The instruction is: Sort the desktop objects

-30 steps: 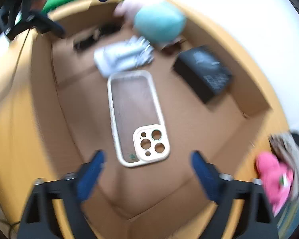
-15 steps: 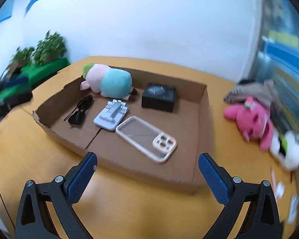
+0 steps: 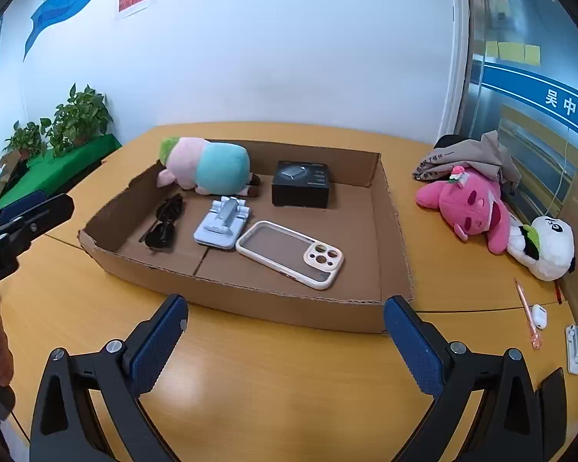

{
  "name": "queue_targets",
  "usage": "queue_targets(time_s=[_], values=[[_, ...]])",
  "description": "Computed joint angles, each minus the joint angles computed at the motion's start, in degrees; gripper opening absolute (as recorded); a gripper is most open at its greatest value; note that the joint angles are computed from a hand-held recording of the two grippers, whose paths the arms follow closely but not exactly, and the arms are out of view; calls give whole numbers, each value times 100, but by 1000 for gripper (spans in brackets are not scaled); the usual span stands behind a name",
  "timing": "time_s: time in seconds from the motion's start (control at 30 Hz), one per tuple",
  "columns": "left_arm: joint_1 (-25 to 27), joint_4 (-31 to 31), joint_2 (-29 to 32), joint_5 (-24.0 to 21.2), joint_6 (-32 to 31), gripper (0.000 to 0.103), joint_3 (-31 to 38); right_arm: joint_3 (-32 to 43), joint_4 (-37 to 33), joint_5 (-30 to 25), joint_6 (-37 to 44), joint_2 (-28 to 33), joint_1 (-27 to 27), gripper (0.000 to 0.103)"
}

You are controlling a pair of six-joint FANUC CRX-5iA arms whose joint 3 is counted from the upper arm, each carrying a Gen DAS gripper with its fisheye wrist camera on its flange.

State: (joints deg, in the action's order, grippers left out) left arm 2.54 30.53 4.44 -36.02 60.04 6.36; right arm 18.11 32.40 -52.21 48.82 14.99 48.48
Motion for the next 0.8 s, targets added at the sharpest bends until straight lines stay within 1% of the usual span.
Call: queue_targets(time_s=[0.1,0.2,0.27,0.4,0.47,0.5,0.53,0.57,0.6,0.63,0.67,0.73,0.77,0.8], values=[[-6,-247,-4,-72,250,81,92,-15,30,5,0,-6,21,103],[-56,-757,-1,-79,693,81,249,-20,32,25,1,-8,28,103],[-103,-1184,57,-219,1078,81,458,-19,38,23,-11,-2,29,103],[-145,-1419,100,-252,1272,81,542,12,-9,15,-22,15,15,103],[-172,-1560,139,-310,1354,83,618,2,36,9,-56,25,9,103],[-172,-1502,144,-323,1273,86,602,7,36,7,-55,31,2,103],[-143,-1243,130,-308,1039,89,507,16,52,-11,-79,43,-5,103],[-138,-1185,92,-287,1027,92,439,23,57,-12,-93,50,-15,103],[-171,-1426,-28,-47,1315,97,312,25,58,-9,-111,53,-22,103],[-218,-1811,-72,14,1716,103,352,24,63,-4,-129,56,-31,103],[-225,-1895,-63,-47,1817,102,400,15,76,2,-143,54,-34,103],[-133,-1420,74,-453,1446,102,511,6,77,11,-149,55,-49,103],[-109,-1348,130,-608,1414,102,577,15,58,12,-140,60,-55,103],[-107,-1407,170,-716,1490,102,648,24,39,2,-136,67,-57,103]])
